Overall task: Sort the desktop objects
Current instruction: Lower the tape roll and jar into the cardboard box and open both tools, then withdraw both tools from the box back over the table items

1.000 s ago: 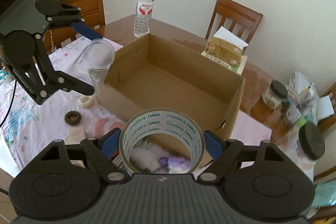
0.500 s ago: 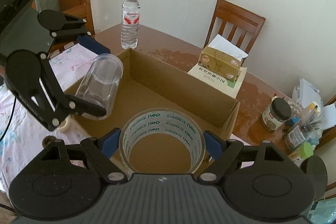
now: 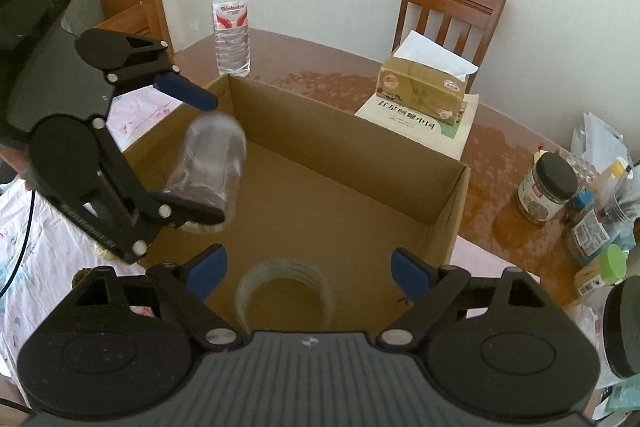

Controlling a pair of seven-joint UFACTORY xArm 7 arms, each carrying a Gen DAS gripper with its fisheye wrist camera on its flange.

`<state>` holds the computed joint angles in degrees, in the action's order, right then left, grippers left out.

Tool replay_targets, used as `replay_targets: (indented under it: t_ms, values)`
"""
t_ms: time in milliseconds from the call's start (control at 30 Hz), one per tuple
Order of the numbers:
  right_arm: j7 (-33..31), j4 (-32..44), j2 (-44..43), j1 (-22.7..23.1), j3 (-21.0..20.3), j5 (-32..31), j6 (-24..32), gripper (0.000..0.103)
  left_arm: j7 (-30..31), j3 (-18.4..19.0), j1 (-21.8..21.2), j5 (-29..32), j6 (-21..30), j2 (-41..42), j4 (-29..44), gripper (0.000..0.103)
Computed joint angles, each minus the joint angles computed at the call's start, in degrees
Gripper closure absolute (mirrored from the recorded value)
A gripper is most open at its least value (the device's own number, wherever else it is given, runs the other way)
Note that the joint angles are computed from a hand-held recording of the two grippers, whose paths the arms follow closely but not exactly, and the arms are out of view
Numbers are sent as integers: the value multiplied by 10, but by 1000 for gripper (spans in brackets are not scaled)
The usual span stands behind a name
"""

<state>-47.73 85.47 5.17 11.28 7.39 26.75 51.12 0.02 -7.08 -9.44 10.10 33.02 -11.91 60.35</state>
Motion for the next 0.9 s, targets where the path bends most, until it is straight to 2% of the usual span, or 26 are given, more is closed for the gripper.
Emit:
replay_targets:
  t_ms: [167, 467, 800, 900]
  values:
    - [-10, -14, -15, -4, -4, 9, 1, 11, -22, -7, 5, 29, 13, 6, 9, 6]
    - [-17, -56, -53, -3, -13, 17, -1, 11, -34, -15, 2, 46, 20, -38, -24, 6]
    - [-20, -113, -112, 6, -27, 25, 1, 11, -46, -30, -4, 30, 24, -126, -91, 6]
    - [-19, -135, -135, 12, -31, 26, -1, 11, -54, -34, -10, 16, 40, -153, -108, 5]
